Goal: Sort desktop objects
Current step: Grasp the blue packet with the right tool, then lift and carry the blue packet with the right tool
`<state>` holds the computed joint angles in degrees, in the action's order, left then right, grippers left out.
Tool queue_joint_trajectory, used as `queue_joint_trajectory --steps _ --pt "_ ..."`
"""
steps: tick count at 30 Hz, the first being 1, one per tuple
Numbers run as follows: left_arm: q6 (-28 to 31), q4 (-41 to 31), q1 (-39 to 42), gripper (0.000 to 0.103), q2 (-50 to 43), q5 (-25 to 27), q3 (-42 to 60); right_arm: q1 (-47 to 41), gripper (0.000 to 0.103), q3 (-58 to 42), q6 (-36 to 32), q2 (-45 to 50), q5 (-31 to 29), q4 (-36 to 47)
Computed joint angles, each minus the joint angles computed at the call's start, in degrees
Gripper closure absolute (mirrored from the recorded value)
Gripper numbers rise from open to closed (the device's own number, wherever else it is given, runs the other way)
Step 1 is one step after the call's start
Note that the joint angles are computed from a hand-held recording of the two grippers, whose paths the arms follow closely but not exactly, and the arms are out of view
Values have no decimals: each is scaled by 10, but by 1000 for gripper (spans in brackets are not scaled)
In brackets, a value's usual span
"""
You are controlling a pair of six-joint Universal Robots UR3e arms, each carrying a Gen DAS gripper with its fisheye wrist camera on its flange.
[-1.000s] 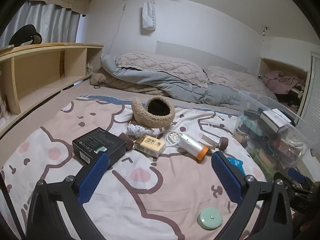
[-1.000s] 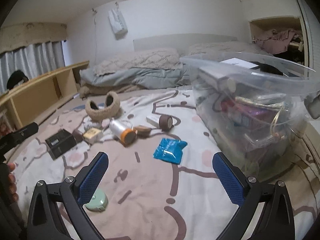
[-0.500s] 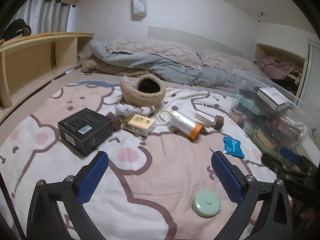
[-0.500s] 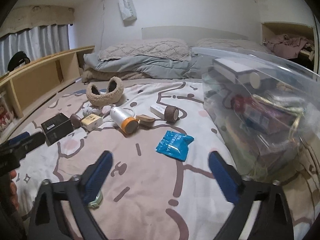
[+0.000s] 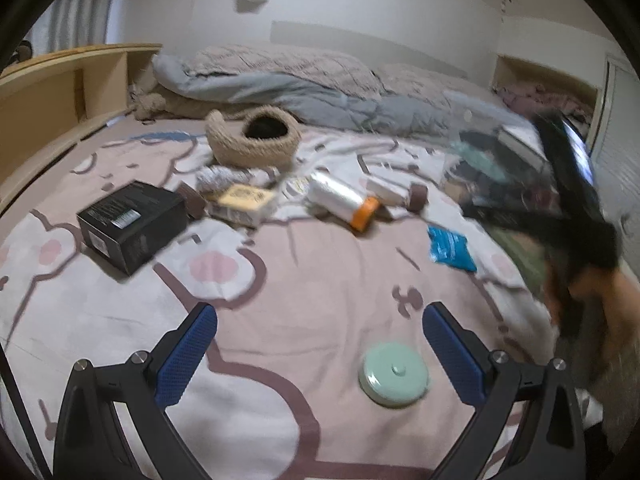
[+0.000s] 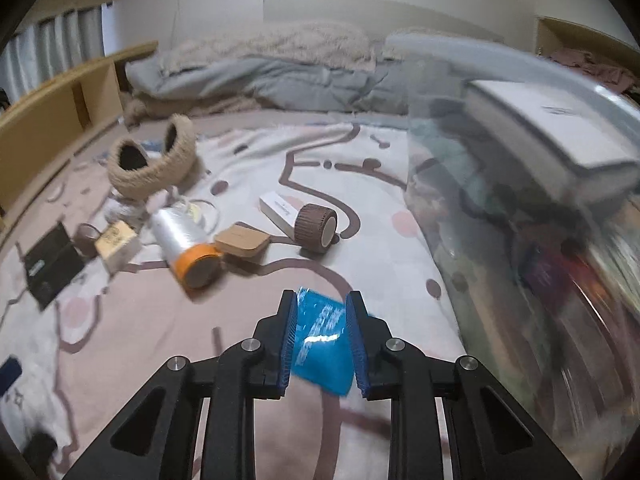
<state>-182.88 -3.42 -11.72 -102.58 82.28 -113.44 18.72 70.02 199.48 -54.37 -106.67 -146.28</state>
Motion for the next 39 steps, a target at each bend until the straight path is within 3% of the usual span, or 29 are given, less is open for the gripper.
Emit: queue_joint_trajectory --steps 6,10,25,39 --pt "17 -17 -20 0 -26 15 10 -47 77 -95 26 60 80 76" --pt "24 -26 -27 0 -37 19 14 -64 80 -102 48 80 108 97" --pt "27 -49 -30 0 -60 17 30 -15 83 184 57 -51 90 -64" --pt "33 -48 -32 0 -69 14 29 40 83 285 137 -124 70 -78"
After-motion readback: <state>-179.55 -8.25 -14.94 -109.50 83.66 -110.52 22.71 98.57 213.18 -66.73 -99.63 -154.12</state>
